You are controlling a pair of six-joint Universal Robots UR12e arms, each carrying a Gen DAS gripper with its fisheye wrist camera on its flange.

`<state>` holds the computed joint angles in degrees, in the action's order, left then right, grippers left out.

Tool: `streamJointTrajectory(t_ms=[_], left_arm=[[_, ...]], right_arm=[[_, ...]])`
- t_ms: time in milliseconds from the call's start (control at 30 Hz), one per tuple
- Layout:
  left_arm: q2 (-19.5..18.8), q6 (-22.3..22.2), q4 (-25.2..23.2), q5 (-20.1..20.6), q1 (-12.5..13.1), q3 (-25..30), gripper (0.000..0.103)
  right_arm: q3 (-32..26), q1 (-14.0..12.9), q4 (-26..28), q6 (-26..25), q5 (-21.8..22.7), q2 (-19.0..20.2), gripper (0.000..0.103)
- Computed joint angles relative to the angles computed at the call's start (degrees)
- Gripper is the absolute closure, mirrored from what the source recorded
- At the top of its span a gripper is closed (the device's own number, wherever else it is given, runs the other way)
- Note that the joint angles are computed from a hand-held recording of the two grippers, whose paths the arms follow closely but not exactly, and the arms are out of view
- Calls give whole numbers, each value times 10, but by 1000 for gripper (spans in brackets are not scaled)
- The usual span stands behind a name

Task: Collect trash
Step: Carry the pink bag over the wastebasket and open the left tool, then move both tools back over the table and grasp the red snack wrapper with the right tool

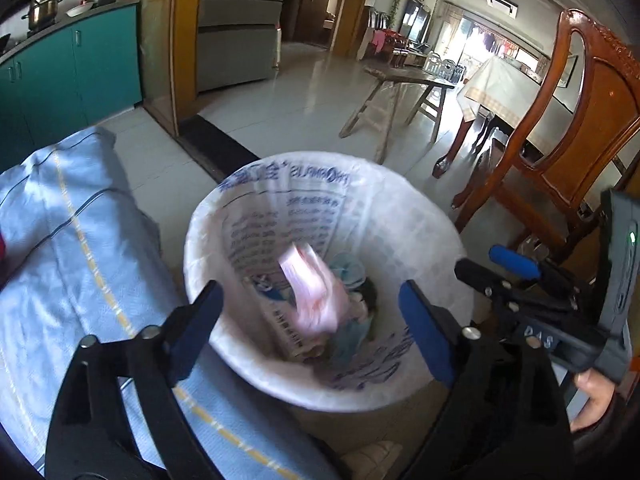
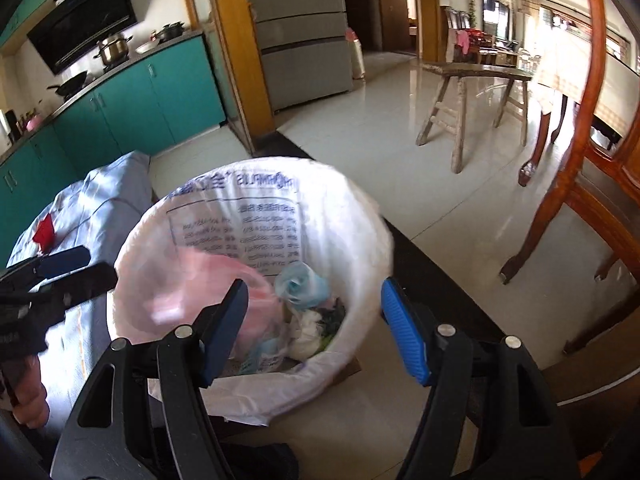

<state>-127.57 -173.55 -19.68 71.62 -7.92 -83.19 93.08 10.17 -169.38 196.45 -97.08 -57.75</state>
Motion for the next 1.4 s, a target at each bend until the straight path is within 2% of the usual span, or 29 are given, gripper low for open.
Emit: streamJointTrajectory(t_ms=[167, 267, 333, 400, 500, 567, 600, 667, 733, 867, 967, 1033, 1167, 1267, 1300, 1400], left_arm=[[16, -38, 19, 69, 19, -29, 11], [30, -86, 45, 113, 32, -55, 10], [38, -113, 64, 128, 40, -74, 8], [46, -137, 72, 137, 47, -92, 8], [57, -141, 74, 156, 51, -112, 8], [64, -133, 101, 209, 46, -126, 8], [67, -126, 133, 262, 42, -137, 8], [72, -120, 164, 324, 41, -150, 8], [83, -136, 176, 364, 51, -165, 8], [107, -199, 170, 371, 80, -196, 8], [123, -246, 148, 370, 103, -218, 8], [130, -268, 137, 365, 115, -228, 8], [144, -299, 127, 335, 135, -244, 7], [146, -307, 126, 330, 140, -247, 6], [146, -307, 125, 330, 141, -247, 6], [148, -302, 124, 318, 146, -246, 6]], right_arm=[[-27, 10, 11, -20, 27, 18, 35], [-45, 19, 18, -37, 45, 28, 35], [-56, 25, 24, -51, 52, 35, 35], [-63, 28, 29, -57, 58, 39, 30], [-76, 33, 32, -64, 65, 45, 26], [-86, 38, 34, -75, 72, 49, 26], [-89, 40, 34, -80, 77, 50, 26], [-98, 45, 36, -93, 86, 54, 26], [-118, 53, 45, -115, 96, 63, 24], [-164, 66, 73, -140, 134, 84, 23], [-217, 77, 108, -170, 203, 110, 22], [-269, 89, 140, -197, 238, 136, 22], [-379, 114, 204, -219, 257, 192, 22], [-461, 129, 251, -221, 253, 234, 22], [-501, 137, 275, -228, 234, 255, 22], [-594, 159, 317, -227, 132, 308, 22]])
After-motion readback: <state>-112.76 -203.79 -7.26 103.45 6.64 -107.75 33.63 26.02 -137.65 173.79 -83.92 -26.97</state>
